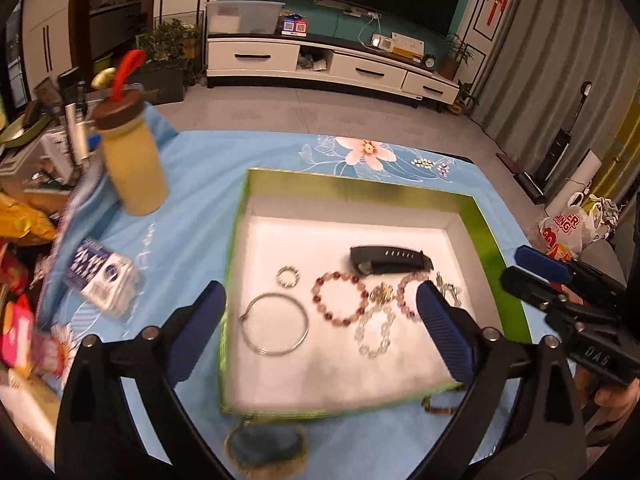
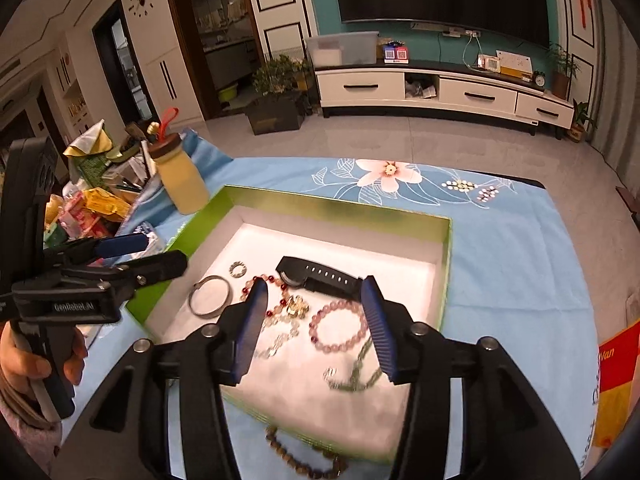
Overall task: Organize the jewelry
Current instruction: 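Withdraw both open tools from the box toward the remaining jewelry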
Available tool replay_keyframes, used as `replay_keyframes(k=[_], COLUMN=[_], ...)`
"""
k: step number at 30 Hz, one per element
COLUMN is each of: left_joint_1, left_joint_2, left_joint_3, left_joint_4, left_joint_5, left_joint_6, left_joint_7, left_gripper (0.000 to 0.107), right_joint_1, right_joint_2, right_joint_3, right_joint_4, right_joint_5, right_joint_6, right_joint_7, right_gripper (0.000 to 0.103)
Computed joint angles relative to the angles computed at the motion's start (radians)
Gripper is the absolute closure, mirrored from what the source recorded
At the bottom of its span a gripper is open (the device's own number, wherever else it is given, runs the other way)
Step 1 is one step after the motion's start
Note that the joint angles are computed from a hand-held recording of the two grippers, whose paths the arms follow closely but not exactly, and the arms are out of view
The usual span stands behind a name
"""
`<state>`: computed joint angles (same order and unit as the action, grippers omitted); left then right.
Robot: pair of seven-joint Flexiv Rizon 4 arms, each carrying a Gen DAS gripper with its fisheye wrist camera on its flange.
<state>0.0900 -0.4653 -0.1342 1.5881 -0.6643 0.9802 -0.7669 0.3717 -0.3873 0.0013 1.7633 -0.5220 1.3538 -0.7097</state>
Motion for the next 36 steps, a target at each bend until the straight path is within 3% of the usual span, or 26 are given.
replay_keyframes(k=[8,15,23,36], left_joint_1=[0.034,0.057,0.058,0.007], left_joint_2=[0.114,0.164,0.213,0.276], left_joint_3=[0.033,0.07,0.094,0.119], left_joint_4=[0.168,0.259,0.373,0.494], left_joint_5=[-0.068,-0.122,-0.186,-0.164], left_joint_6=[0.074,0.057,0.05,0.063], left_joint_7=[0.094,0.121,0.22,0.344], left_gripper=[0.009,0.009,0.009,0.009], right_joint_1=[0.034,-0.025,-0.065,-0.045], right_joint_2=[0.133,0.194,0.22,0.222], right_joint_3=[-0.078,-0.043,0.006,0.042], right_joint_4=[0.193,0.301,0.369,0.442], right_joint_5=[-0.16,-0.269,-0.296,-0.271], right_joint_6=[0.091,0.112,0.118,0.147], right_joint_7=[0.202,0.355,0.426,0.469], right_gripper=[0.053,0.053,0.053,0.053])
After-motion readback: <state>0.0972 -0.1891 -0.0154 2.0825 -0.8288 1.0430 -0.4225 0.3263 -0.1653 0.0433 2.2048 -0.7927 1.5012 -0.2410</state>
